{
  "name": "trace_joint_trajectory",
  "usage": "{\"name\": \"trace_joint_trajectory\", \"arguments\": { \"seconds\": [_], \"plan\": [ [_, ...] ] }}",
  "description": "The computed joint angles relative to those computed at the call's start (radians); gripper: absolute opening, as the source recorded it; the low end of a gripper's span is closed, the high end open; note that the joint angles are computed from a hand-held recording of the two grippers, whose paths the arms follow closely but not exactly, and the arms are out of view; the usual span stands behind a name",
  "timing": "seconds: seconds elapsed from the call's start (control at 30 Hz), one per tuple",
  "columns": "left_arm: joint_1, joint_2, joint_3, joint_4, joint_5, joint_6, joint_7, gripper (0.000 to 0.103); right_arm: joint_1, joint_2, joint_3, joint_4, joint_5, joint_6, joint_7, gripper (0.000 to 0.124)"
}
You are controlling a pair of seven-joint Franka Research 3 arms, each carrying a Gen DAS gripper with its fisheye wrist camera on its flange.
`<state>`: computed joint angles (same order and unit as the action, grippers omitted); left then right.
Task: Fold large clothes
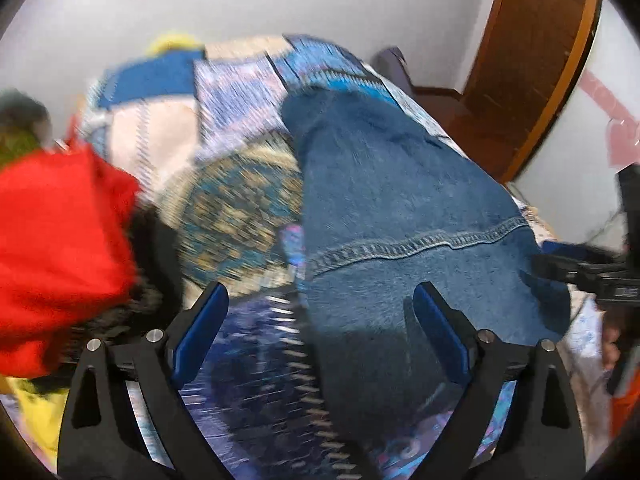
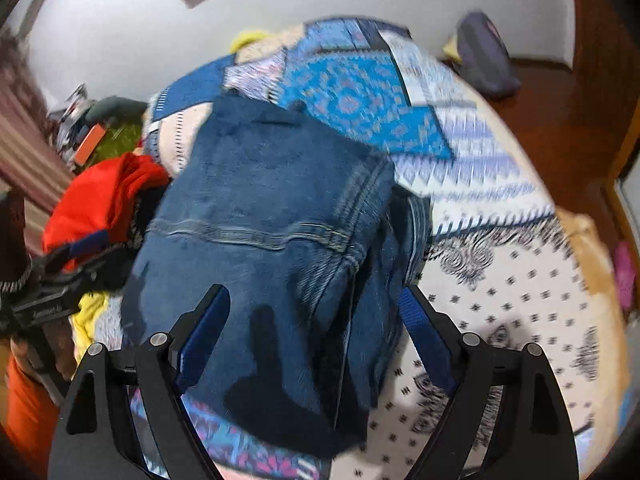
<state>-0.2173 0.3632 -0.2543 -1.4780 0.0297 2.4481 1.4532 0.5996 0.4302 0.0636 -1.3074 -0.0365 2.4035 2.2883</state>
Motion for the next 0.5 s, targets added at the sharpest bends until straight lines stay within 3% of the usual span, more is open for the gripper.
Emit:
{"name": "trace_joint_trajectory", "arguments": {
  "seconds": [0.1,0.17,0.23,0.37,0.5],
  "plan": [
    [0.057,0.083,-0.053,0.080,-0.163,-0.065,0.051,0.094,-0.033,0.006,0.013,-0.037,0.059,0.031,-0.017,0.084],
    [0.100,0.128,-0.090,0.120,-0.288,-0.096,0.084,0.094,-0.100,-0.012,0.072,-0.110,0.199,0.123,-0.117,0.085],
    [0.123,0.175,-0.112,0.172,-0.367,-0.139,0.113,0.094,-0.151,-0.005,0.112,-0.129,0.329,0.145,-0.211,0.094],
    [0.110,0.256,-0.108,0.282,-0.393,-0.211,0.135,0.094,-0.184,0.032,0.138,-0.116,0.477,0.163,-0.314,0.098],
    [0.103,0.355,-0.116,0.433,-0.415,-0.319,0.141,0.094,-0.175,0.083,0.132,-0.043,0.514,0.155,-0.357,0.098]
  ]
}}
